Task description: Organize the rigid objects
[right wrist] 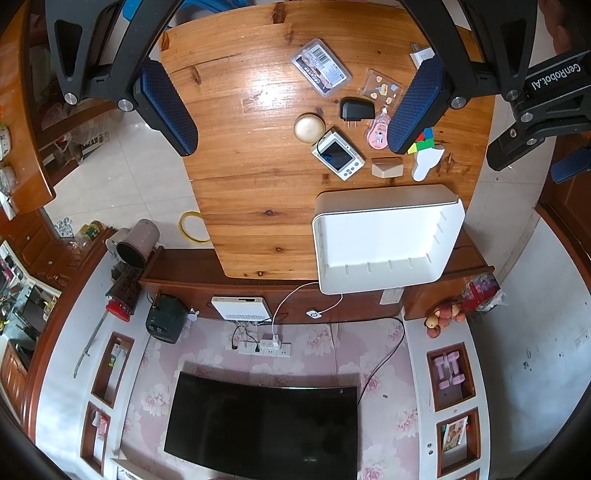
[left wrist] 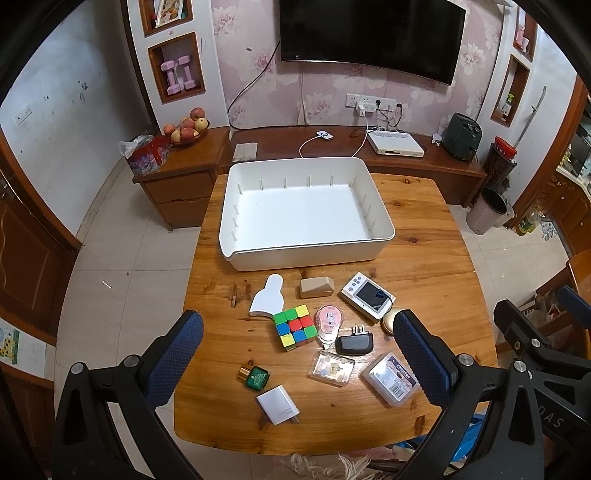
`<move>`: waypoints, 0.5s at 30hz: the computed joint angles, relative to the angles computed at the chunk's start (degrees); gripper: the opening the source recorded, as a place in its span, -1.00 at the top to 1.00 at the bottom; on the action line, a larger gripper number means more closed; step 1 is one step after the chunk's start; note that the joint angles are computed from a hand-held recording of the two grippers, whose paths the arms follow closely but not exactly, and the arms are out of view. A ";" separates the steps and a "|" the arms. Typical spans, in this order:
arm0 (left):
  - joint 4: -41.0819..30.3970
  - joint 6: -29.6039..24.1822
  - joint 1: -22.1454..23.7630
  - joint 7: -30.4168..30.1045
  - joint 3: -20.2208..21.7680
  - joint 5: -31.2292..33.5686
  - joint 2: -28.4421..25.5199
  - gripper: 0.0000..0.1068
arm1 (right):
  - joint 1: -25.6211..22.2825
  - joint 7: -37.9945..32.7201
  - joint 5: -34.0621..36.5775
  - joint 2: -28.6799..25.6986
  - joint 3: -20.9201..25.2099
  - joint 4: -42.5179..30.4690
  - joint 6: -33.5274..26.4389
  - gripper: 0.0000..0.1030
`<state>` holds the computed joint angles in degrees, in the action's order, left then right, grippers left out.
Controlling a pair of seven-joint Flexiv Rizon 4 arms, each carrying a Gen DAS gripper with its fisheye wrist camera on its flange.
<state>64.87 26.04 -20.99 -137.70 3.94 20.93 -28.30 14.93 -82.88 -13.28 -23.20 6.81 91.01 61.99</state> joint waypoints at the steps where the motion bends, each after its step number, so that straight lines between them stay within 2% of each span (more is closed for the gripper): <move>1: -0.54 -0.47 0.02 0.21 -0.02 -0.06 0.05 -0.91 | -0.02 -0.04 0.03 0.02 0.01 0.04 0.03 -1.00; 3: -2.63 -2.23 -0.90 -0.25 -0.09 0.35 -0.30 -0.91 | 0.00 -0.04 0.06 -0.04 0.01 -0.25 -0.06 -1.00; 8: -3.68 -2.32 -0.90 -0.19 -0.13 0.51 -0.73 -0.91 | -0.52 -0.73 0.79 0.16 0.29 -0.97 -0.19 -1.00; 15: -1.86 -1.14 -1.24 -1.02 -0.02 1.01 -0.14 -0.91 | -0.58 -1.07 1.13 0.13 0.27 -1.07 -0.12 -1.00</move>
